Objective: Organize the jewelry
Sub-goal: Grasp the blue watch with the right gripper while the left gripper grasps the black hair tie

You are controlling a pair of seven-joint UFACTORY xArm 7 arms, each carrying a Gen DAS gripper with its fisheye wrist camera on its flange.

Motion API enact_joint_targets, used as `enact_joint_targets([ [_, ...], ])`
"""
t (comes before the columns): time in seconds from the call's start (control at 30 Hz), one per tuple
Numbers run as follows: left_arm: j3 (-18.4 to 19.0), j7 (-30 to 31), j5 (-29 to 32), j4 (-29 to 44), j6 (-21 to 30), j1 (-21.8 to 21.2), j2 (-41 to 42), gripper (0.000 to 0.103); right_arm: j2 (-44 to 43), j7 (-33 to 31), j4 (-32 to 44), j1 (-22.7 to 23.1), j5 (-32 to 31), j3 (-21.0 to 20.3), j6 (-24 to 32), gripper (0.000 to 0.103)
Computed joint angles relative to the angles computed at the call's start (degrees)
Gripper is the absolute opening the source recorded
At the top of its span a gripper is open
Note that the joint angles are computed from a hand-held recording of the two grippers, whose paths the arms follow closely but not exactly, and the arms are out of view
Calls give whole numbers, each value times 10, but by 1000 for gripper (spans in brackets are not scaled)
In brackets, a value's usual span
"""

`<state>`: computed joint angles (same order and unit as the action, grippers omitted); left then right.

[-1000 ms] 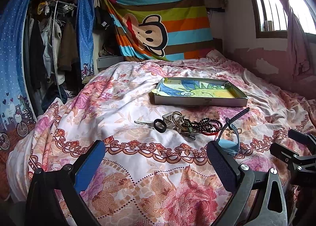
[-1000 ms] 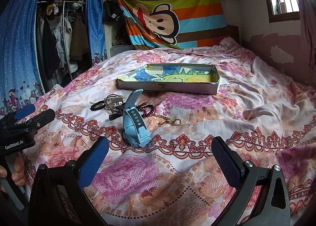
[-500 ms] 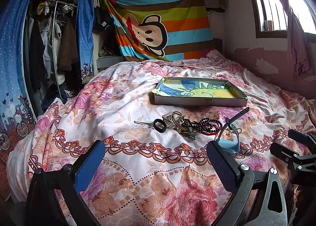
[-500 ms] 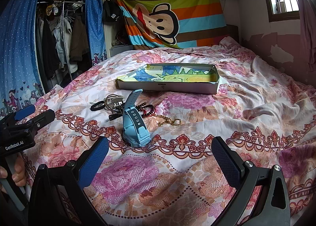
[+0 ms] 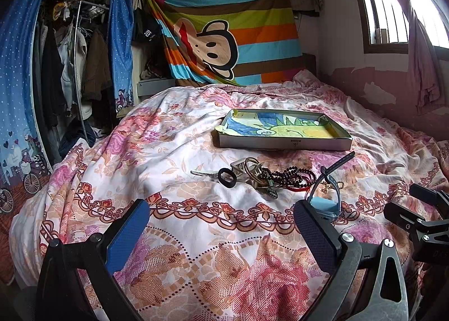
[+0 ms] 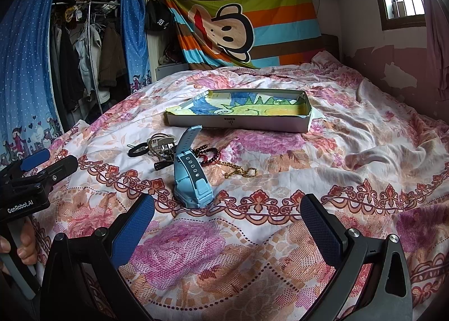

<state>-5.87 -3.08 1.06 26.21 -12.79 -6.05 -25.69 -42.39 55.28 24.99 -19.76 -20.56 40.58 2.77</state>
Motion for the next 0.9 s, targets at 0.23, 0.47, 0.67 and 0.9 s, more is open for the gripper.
enact_joint_targets([
  [0.23,96,10,2,26,48,-83,13,103,51,-45,2,47,0,-63,-15,102],
  [0.47,302,128,-85,114,140,-297,54,103,149,-193,32,225,57,-249,2,102],
  [0.67,443,268,-233,211,212,-451,123,103,235,-333,91,351,153,-371,27,102],
  [0.9,485,407,-399,319,312,-480,229,91,325,-542,180,476,353,-472,74,86],
])
